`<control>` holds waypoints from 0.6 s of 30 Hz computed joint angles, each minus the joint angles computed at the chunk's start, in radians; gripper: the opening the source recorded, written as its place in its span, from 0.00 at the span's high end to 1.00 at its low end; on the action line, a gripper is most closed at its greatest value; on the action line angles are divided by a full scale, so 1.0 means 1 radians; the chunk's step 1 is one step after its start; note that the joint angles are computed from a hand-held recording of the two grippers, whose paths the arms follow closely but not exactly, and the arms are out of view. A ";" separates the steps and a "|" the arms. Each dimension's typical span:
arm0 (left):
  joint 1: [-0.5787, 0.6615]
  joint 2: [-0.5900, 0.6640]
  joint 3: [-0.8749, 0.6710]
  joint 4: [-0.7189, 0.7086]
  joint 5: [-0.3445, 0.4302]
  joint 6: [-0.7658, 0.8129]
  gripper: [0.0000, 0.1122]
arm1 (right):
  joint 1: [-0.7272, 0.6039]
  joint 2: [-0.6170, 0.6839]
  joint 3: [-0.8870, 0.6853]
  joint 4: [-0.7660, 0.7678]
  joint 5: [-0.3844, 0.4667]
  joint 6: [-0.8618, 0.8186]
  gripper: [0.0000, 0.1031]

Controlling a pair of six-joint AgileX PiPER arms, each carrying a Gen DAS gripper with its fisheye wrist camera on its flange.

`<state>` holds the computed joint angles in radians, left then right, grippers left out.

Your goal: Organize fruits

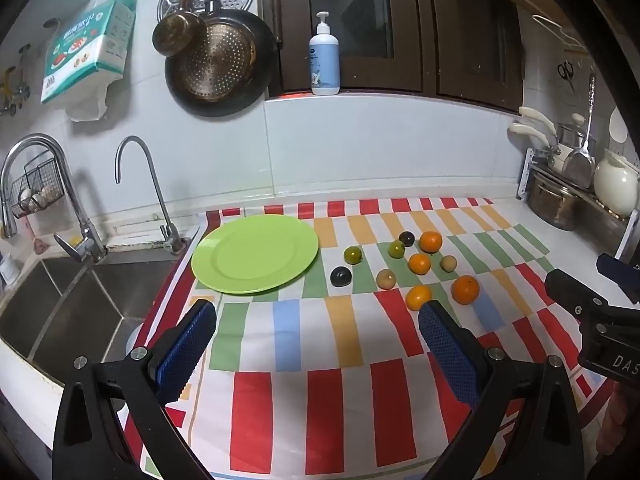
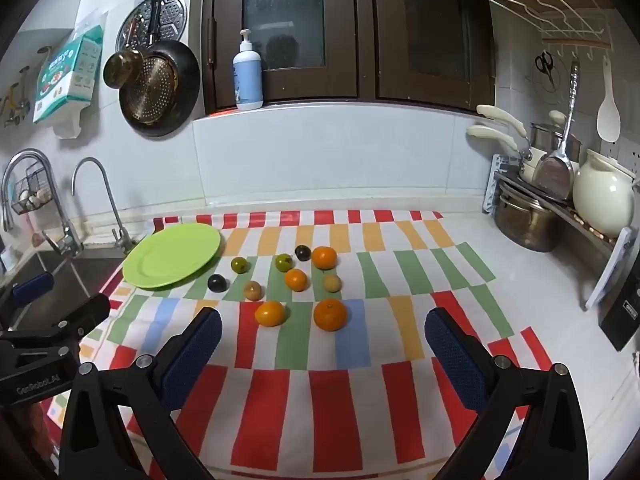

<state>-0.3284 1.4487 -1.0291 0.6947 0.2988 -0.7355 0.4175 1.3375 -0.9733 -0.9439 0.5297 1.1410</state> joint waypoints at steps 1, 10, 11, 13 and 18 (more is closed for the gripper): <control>-0.001 0.001 0.002 0.024 0.000 -0.024 0.08 | -0.004 -0.006 0.010 -0.014 -0.016 0.029 0.01; -0.029 -0.021 -0.018 0.024 0.040 -0.017 0.08 | -0.015 -0.009 0.002 0.014 -0.025 -0.003 0.01; -0.029 -0.022 -0.017 0.025 0.038 -0.016 0.08 | -0.009 -0.014 0.010 0.005 -0.024 0.010 0.01; -0.028 -0.022 -0.017 0.006 0.035 0.006 0.08 | -0.013 -0.011 0.003 0.018 -0.028 -0.004 0.01; -0.025 -0.028 -0.010 0.005 0.018 0.008 0.08 | -0.025 -0.017 0.011 0.025 -0.041 -0.010 0.01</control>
